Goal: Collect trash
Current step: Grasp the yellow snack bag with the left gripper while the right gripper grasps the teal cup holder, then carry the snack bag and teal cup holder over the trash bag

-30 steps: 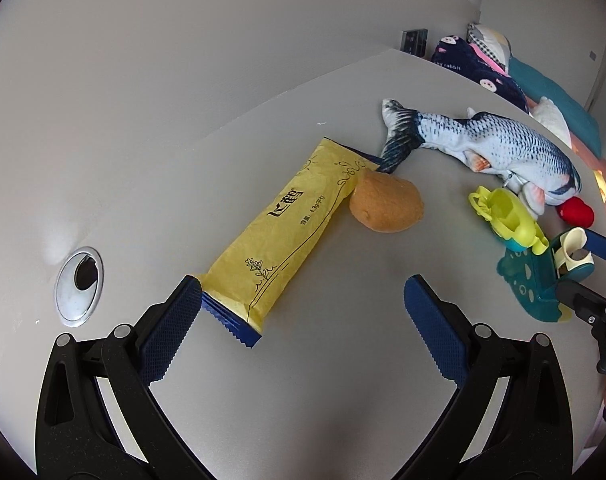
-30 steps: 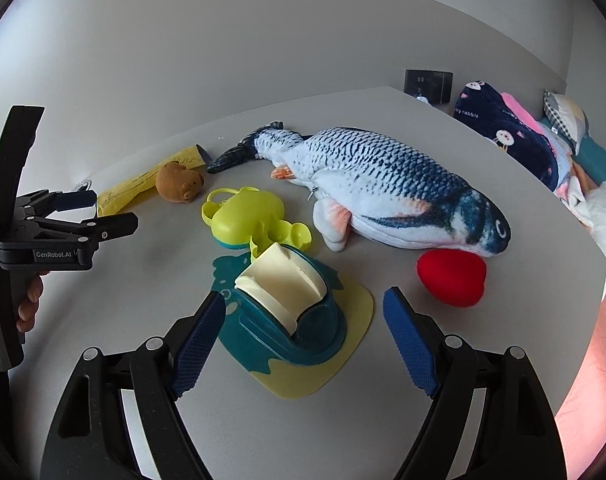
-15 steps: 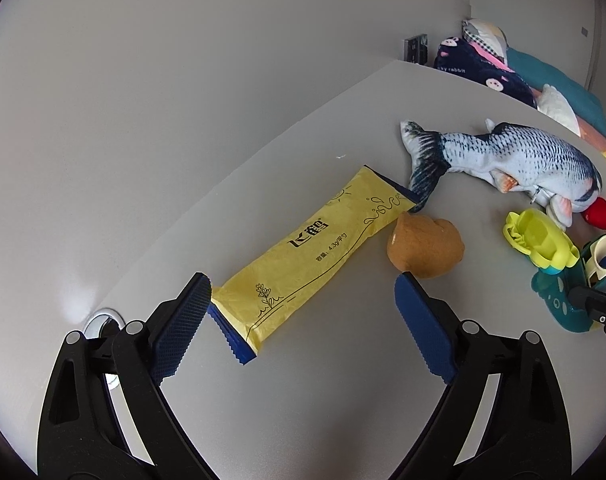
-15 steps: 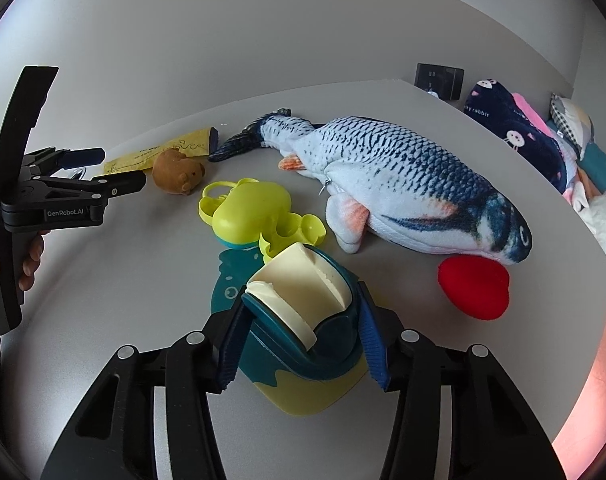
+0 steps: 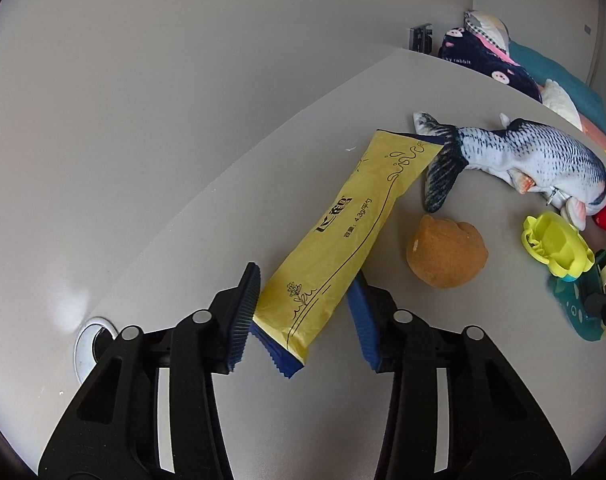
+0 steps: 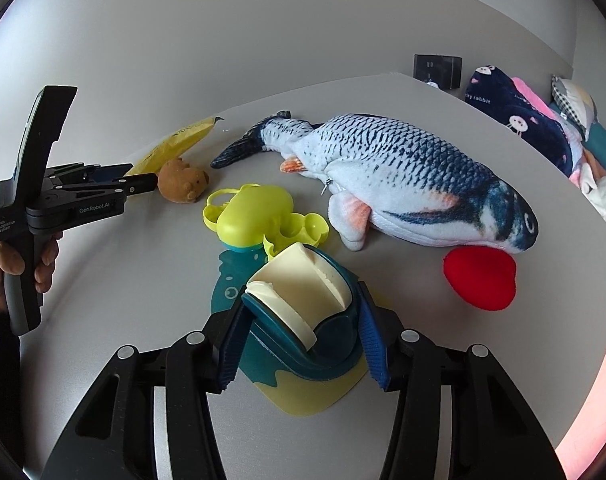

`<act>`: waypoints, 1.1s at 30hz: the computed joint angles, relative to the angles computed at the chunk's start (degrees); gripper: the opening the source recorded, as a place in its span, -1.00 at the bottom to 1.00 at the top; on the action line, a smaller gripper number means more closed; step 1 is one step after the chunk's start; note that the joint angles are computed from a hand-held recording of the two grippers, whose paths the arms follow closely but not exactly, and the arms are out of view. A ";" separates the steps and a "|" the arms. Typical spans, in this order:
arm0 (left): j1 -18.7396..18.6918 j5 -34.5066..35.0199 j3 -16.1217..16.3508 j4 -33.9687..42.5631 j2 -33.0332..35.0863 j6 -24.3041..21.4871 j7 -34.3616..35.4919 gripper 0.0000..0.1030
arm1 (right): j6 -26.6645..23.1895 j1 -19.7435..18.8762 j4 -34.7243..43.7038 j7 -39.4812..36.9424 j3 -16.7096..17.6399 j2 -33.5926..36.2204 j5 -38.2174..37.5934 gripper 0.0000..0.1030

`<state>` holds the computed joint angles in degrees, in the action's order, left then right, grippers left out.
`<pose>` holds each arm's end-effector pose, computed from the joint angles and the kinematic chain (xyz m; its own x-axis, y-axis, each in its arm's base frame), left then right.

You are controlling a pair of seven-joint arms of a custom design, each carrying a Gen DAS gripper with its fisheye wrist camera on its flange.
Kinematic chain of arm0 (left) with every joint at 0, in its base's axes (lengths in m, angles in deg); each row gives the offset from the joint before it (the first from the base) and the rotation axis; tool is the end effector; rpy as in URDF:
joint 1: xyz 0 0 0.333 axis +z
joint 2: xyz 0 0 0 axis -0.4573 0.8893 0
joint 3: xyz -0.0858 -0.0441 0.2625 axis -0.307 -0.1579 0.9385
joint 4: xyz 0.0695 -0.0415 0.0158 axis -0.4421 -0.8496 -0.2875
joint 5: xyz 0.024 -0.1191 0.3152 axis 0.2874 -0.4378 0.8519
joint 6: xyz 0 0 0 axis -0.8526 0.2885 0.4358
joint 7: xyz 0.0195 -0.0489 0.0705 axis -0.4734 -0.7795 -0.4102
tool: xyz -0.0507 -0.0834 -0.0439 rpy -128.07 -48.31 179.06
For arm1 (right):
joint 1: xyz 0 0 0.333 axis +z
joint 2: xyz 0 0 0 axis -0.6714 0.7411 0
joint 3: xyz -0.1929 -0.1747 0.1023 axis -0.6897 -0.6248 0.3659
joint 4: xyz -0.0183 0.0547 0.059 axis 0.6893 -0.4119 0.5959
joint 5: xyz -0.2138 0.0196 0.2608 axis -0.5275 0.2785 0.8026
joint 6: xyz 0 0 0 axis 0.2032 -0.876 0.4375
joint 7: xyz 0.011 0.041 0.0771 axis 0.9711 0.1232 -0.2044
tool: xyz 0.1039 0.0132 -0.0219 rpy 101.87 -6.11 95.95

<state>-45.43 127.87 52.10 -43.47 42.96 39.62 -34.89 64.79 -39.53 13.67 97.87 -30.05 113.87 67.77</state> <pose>0.6042 -0.2110 0.4857 0.4348 -0.8932 -0.1142 -0.7510 -0.2897 -0.5933 0.6977 0.1268 0.4858 0.7961 -0.5906 -0.1317 -0.5274 -0.5706 -0.6295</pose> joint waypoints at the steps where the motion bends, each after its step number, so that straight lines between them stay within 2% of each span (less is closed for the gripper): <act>1: -0.20 0.19 0.06 -0.44 -0.31 -0.06 -0.70 -0.27 | -0.01 -0.04 -0.05 0.13 0.01 -0.03 0.06 0.01; 4: -1.41 1.46 0.33 1.31 0.64 -2.28 -2.68 -0.39 | 1.10 -0.16 -2.92 -0.41 -0.13 -1.81 0.24 0.00; 6: -2.08 2.36 0.45 1.25 0.41 -2.31 -5.17 -0.39 | 2.79 -0.31 -6.59 -1.24 -0.21 -4.02 0.70 0.00; 11: -3.32 4.85 -0.15 -0.69 -2.01 -1.97 -10.37 -0.39 | 3.35 -1.17 -11.28 -2.95 -0.01 -7.28 2.66 0.00; 19: -4.63 6.02 -2.40 -1.83 -4.31 -2.90 -12.33 -0.39 | 3.66 -3.03 -18.10 -5.15 -0.44 -12.50 7.03 0.00; 33: -9.85 6.88 -3.51 5.12 -0.77 -3.73 -12.65 -0.39 | 3.39 -6.53 -25.00 -9.22 -2.98 -19.73 14.14 0.00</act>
